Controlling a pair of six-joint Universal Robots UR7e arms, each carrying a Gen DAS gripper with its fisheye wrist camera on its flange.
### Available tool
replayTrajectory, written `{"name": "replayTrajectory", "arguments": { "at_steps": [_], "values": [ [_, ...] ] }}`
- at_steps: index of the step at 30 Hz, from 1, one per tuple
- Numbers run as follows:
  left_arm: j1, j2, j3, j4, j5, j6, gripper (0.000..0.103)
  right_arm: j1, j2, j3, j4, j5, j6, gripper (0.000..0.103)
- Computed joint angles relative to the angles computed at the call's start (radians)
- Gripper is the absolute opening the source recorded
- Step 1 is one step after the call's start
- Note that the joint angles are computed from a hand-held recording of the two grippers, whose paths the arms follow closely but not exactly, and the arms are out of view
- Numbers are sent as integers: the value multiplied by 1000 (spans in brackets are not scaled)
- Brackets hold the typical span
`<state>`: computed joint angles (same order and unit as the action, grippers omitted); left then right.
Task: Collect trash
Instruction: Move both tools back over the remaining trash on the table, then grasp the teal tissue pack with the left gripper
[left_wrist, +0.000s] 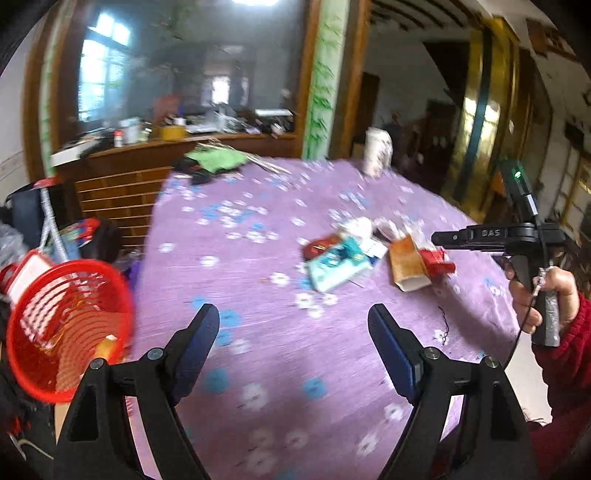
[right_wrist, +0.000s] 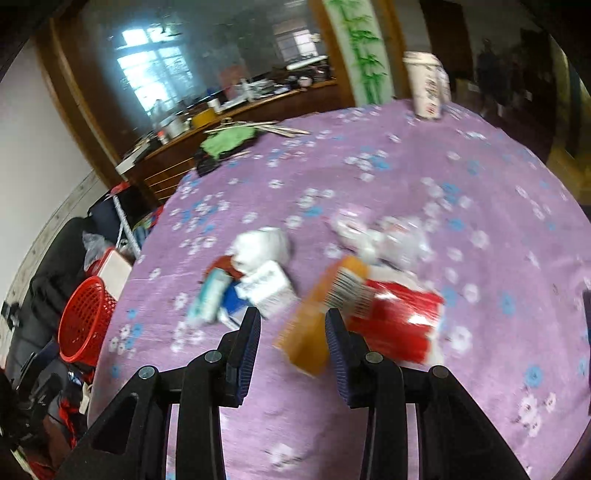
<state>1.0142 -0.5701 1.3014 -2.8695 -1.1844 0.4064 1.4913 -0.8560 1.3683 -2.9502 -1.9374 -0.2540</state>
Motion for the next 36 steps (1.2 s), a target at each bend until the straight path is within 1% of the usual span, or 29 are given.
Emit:
{"name": "replayTrajectory", "arguments": {
  "at_steps": [3, 5, 7, 8, 9, 11, 12, 13, 16, 18, 19, 21, 23, 25, 26, 27, 28, 30, 32, 34, 36],
  "values": [
    [-17, 83, -107, 94, 22, -13, 82, -25, -34, 42, -13, 23, 13, 39],
    [-26, 138, -175, 145, 39, 7, 82, -37, -48, 60, -19, 42, 25, 39],
    [-44, 206, -245, 167, 101, 41, 82, -46, -58, 72, -23, 64, 34, 39],
    [-50, 235, -273, 168, 122, 76, 82, -50, -62, 77, -26, 74, 33, 39],
    [-58, 270, -305, 158, 158, 117, 82, -52, -63, 79, -29, 81, 32, 40],
    [-75, 354, -388, 119, 275, 206, 82, -56, -67, 85, -25, 95, 29, 41],
    [-78, 400, -446, 114, 310, 252, 82, -58, -68, 88, -22, 102, 28, 41],
    [-76, 423, -480, 122, 318, 274, 81, -60, -67, 87, -18, 106, 26, 41],
    [-66, 512, -635, 184, 348, 311, 81, -65, -65, 87, 0, 121, 25, 41],
    [-58, 548, -708, 235, 332, 320, 80, -69, -64, 84, 13, 131, 30, 41],
    [-55, 569, -746, 245, 322, 333, 76, -72, -63, 81, 19, 137, 34, 41],
    [-50, 614, -838, 307, 314, 329, 48, -77, -61, 76, 32, 151, 45, 41],
    [-43, 651, -924, 383, 301, 282, 34, -79, -56, 67, 43, 154, 49, 41],
    [-37, 690, -1005, 422, 292, 250, 34, -80, -49, 55, 60, 157, 54, 41],
    [-33, 700, -1032, 437, 282, 227, 29, -78, -44, 46, 67, 155, 55, 41],
    [-29, 698, -1037, 446, 272, 199, 25, -77, -40, 39, 69, 151, 55, 41],
    [-26, 692, -1035, 453, 262, 175, 23, -74, -34, 30, 69, 144, 53, 41],
    [-15, 680, -1045, 483, 230, 114, 16, -68, -23, 8, 71, 135, 49, 41],
    [-4, 667, -1057, 524, 194, 45, 12, -61, -7, -21, 75, 117, 41, 41],
    [9, 642, -1046, 561, 144, -25, 12, -52, 16, -60, 90, 84, 25, 41],
    [19, 607, -999, 558, 105, -66, 12, -48, 40, -100, 101, 53, 23, 41]
  ]
}}
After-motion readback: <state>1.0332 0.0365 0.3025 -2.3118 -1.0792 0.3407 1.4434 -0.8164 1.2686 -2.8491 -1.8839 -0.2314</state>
